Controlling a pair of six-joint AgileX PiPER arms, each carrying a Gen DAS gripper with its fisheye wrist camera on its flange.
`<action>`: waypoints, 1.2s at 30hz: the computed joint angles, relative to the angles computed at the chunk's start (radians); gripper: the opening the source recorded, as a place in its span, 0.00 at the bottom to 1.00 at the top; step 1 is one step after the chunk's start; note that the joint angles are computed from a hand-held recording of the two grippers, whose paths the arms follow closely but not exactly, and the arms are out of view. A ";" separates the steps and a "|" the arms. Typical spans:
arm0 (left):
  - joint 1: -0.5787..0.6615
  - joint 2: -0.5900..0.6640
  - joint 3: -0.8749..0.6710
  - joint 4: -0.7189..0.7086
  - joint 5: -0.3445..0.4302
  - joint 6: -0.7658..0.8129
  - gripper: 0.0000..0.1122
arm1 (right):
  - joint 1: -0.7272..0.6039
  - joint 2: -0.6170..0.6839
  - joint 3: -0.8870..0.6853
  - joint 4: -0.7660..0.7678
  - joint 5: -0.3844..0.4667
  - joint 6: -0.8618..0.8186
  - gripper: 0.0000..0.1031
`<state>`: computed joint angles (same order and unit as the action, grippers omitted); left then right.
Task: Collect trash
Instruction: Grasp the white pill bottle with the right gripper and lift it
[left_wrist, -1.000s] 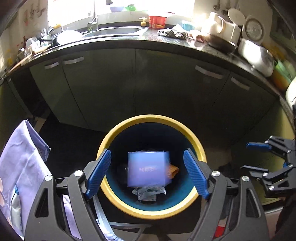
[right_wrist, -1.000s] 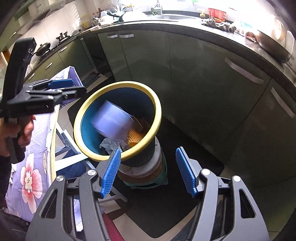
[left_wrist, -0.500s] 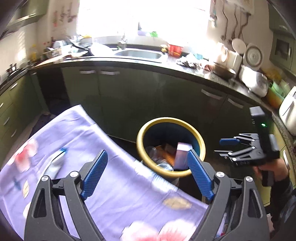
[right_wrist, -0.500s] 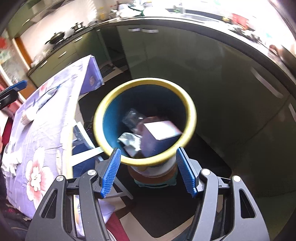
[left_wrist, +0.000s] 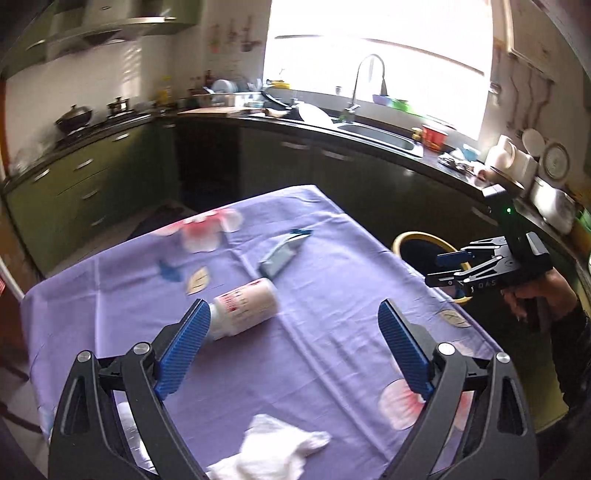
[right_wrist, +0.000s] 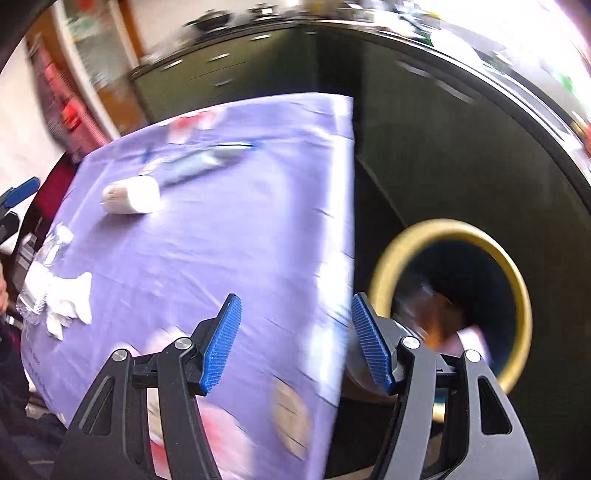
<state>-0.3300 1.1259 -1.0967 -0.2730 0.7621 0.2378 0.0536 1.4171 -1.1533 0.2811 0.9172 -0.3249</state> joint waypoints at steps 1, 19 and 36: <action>0.050 -0.013 0.011 -0.048 0.011 0.053 0.78 | 0.037 0.023 -0.026 -0.004 0.002 0.015 0.60; 0.561 -0.122 0.044 -0.411 0.223 0.468 0.79 | 0.495 0.551 -0.708 -0.109 0.106 0.347 0.83; 0.793 -0.115 0.051 -0.597 0.400 0.698 0.79 | 0.691 0.640 -0.669 -0.619 -0.039 0.981 0.93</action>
<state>0.4634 1.0105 -1.0461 -0.8700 1.1618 0.9356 0.7448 2.0575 -1.8220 -0.3378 0.8786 0.6558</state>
